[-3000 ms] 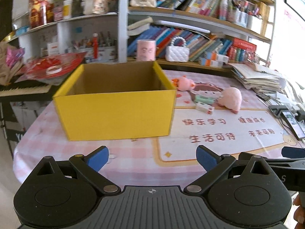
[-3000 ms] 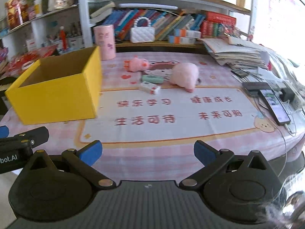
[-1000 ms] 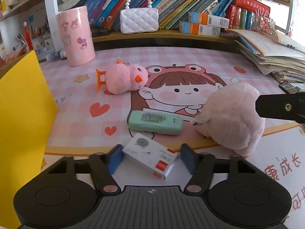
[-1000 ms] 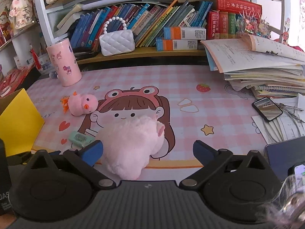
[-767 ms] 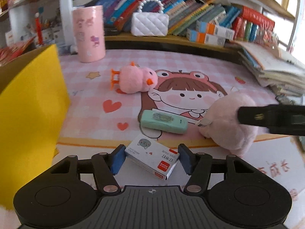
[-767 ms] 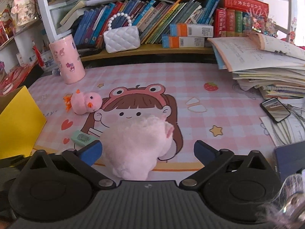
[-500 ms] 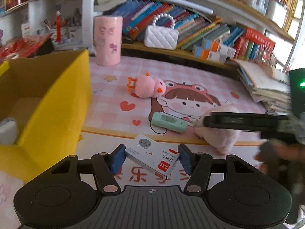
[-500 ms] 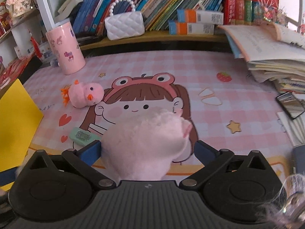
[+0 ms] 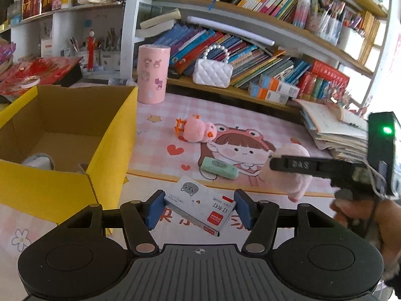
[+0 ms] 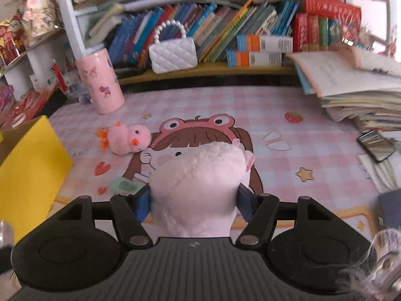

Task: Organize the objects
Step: 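Carry the pink plush and the white box over the yellow box with both tools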

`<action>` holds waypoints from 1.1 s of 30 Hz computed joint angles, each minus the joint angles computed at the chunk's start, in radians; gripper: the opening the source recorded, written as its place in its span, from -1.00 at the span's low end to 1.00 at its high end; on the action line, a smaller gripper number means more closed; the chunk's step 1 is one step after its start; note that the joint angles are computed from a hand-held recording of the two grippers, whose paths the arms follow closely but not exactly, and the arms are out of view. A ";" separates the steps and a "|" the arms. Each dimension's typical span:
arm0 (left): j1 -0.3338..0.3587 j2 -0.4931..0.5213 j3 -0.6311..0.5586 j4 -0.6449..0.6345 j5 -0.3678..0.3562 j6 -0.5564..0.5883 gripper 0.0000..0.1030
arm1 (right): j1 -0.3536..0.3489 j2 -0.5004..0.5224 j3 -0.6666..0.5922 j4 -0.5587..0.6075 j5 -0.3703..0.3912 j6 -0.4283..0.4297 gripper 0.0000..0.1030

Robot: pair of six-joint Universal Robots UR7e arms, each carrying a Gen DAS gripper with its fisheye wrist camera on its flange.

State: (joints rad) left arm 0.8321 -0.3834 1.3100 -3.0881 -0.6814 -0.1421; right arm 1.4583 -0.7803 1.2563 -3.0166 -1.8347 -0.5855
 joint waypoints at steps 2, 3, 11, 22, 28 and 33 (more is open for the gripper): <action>-0.002 -0.017 0.030 -0.035 -0.019 0.012 0.15 | 0.009 -0.046 0.082 -0.054 -0.005 -0.001 0.25; -0.003 -0.025 0.047 -0.054 -0.029 0.019 0.15 | 0.015 -0.066 0.119 -0.075 -0.014 0.005 0.25; -0.012 -0.119 0.203 -0.169 -0.066 0.069 0.15 | 0.083 -0.163 0.332 -0.174 -0.139 0.114 0.25; -0.015 -0.332 0.504 -0.250 -0.029 0.002 0.15 | 0.193 -0.186 0.567 -0.275 -0.164 0.111 0.26; -0.015 -0.422 0.620 -0.280 -0.021 0.005 0.15 | 0.258 -0.157 0.639 -0.345 -0.170 0.087 0.27; -0.010 -0.486 0.689 -0.307 -0.012 0.010 0.15 | 0.293 -0.135 0.663 -0.356 -0.181 0.123 0.27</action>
State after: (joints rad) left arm 0.8223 -0.8693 1.9987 -3.3949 -0.6934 -0.1323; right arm 1.7512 -0.9150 1.9191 -3.3722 -2.0159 -0.4624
